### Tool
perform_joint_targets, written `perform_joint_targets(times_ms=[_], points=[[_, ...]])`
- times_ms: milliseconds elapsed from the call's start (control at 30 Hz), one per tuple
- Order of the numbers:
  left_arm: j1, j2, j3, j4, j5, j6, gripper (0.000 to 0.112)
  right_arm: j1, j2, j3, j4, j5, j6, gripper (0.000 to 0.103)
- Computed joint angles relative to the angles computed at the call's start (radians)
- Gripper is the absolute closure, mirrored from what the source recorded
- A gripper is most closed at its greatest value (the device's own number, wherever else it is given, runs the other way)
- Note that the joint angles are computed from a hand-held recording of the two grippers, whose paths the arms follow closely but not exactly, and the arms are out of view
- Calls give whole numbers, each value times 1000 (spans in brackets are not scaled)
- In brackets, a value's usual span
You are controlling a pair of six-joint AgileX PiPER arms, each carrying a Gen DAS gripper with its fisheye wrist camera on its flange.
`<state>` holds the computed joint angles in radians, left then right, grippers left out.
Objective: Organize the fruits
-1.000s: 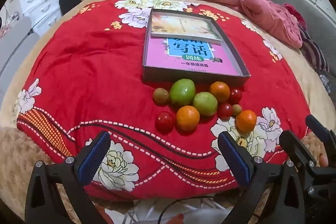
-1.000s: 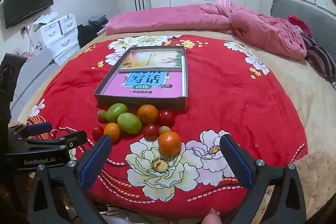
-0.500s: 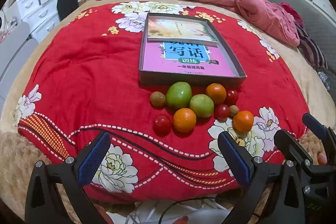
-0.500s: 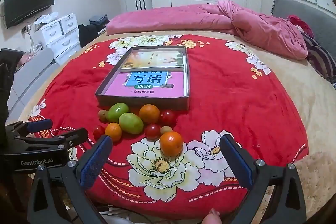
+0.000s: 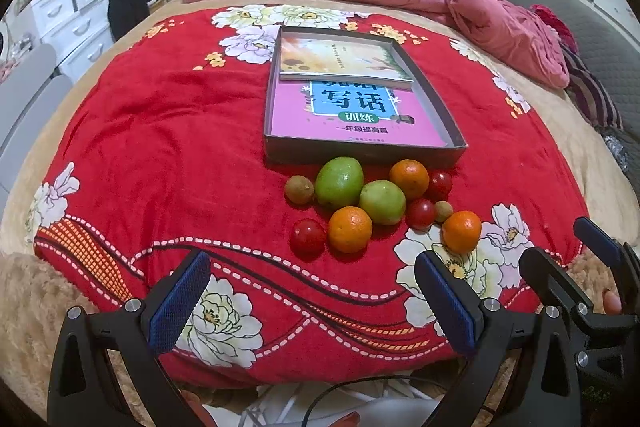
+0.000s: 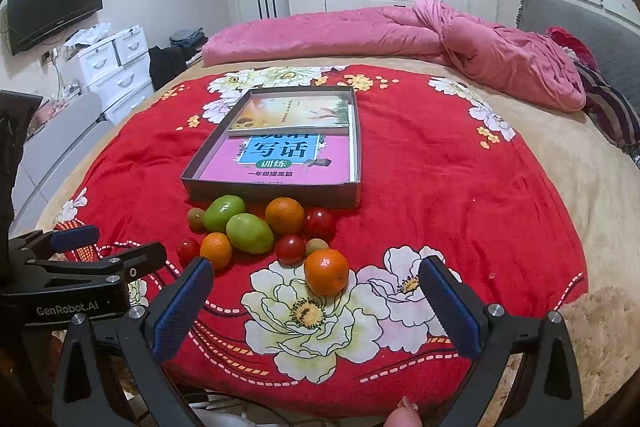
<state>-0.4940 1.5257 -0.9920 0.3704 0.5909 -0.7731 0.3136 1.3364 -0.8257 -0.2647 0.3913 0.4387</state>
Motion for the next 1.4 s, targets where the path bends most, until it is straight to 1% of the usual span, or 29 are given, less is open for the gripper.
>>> perform_joint_targets(times_ms=[967,1300,1400], points=[[3,4,0,-47,-5,51,11,-15,7,3,25,1,-30,0],[31,36,-8,-89,-11,91,11,-35,39,-9,56,1,-54,0],[54,65,-18,-129,-10,134,11,-52,54,-14,75,-1,-70,0]])
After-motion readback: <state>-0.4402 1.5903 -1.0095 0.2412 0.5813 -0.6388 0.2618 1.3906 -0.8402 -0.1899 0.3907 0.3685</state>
